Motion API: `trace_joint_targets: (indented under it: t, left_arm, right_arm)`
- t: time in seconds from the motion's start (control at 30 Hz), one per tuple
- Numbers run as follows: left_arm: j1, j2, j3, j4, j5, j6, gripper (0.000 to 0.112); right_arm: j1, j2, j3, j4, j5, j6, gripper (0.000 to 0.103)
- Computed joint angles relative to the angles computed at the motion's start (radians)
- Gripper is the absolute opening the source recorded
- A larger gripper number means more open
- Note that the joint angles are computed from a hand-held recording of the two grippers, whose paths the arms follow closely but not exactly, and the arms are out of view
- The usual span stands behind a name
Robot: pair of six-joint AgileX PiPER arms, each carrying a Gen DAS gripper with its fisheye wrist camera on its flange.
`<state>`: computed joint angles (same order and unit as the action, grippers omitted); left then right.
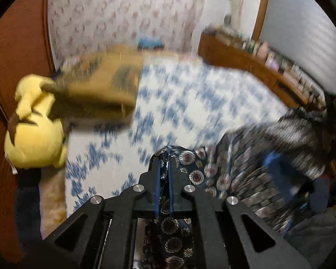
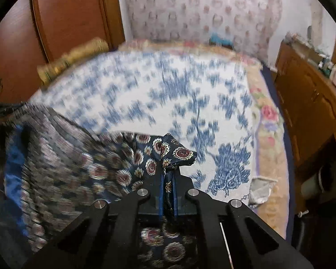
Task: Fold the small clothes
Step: 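Lift the whole robe high with both grippers and shake it out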
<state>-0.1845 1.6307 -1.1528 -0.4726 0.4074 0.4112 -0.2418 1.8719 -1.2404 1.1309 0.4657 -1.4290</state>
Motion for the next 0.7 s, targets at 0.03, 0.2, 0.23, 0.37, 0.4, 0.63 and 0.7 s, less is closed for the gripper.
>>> trace_joint_targets:
  t: [0.03,0.2,0.23,0.37,0.4,0.63,0.7]
  left_arm:
    - [-0.003,-0.035,0.008,-0.023,-0.006,0.016,0.006]
    - [-0.029,-0.164,-0.003,-0.025,-0.034,-0.002,0.006]
    - [-0.034,-0.182,-0.015,-0.016,-0.034,-0.01,0.006]
    - [-0.032,-0.249,-0.047,-0.032,-0.047,-0.003,0.006]
    - [-0.028,-0.26,-0.057,-0.038,-0.049,0.001,0.006]
    - [0.054,-0.316,-0.173,-0.209,-0.021,0.129,0.006]
    - [0.077,-0.331,-0.202,-0.228,-0.011,0.147,0.006]
  right_arm:
    - [-0.011,-0.047,0.045,0.09,0.006,-0.079,0.005]
    - [-0.08,-0.261,0.183,0.276,0.117,-0.244,0.005]
    - [-0.092,-0.306,0.204,0.295,0.133,-0.262,0.005]
    - [-0.139,-0.463,0.262,0.337,0.207,-0.29,0.004]
    - [-0.15,-0.497,0.264,0.333,0.228,-0.285,0.004]
    - [-0.242,-0.654,0.204,0.319,0.375,-0.212,0.004]
    - [-0.287,-0.69,0.185,0.34,0.43,-0.195,0.004]
